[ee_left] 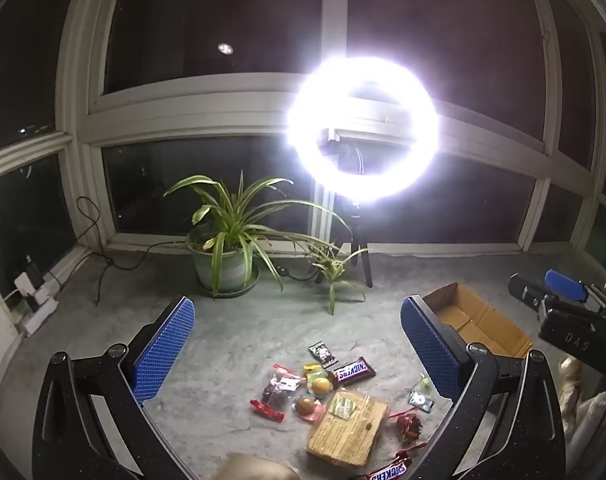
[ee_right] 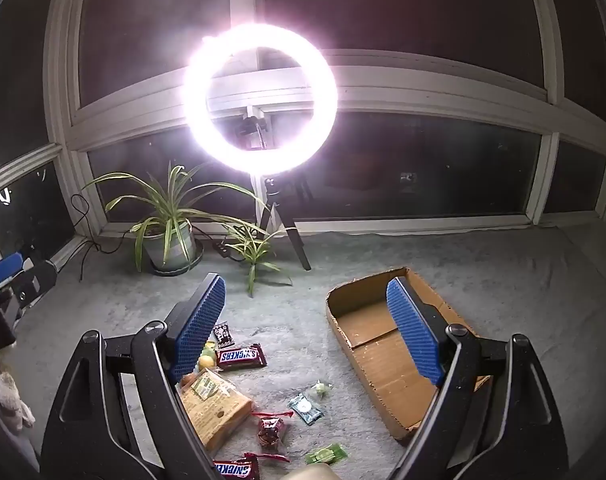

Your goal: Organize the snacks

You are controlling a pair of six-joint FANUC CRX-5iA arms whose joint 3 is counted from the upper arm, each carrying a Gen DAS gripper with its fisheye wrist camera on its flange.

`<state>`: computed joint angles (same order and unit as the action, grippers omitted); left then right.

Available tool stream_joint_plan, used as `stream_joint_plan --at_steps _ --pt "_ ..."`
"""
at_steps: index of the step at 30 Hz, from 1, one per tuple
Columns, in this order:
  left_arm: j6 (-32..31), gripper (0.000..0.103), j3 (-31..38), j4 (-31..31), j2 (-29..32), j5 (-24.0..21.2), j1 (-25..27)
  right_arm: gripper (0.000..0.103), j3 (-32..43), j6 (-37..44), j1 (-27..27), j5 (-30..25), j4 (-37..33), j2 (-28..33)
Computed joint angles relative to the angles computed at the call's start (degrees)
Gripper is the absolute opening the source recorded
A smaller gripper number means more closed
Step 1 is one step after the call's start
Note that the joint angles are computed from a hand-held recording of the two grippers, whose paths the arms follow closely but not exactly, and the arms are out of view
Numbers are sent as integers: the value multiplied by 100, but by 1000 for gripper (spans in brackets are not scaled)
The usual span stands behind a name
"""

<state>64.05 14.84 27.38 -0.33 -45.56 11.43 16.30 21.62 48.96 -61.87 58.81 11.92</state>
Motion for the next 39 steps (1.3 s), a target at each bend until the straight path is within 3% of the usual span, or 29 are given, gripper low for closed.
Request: stream_joint_plan --at_steps 4,12,15,39 --pt "-53 102 -154 236 -34 -54 89 86 -46 -44 -14 62 -7 -24" --pt "142 102 -40 -112 47 -245 39 86 200 280 -111 -30 -262 81" --pt "176 102 17 -161 75 -296 40 86 8 84 -46 -35 -53 68" --pt "135 102 -19 -123 58 -339 59 86 28 184 -72 -76 -129 53"
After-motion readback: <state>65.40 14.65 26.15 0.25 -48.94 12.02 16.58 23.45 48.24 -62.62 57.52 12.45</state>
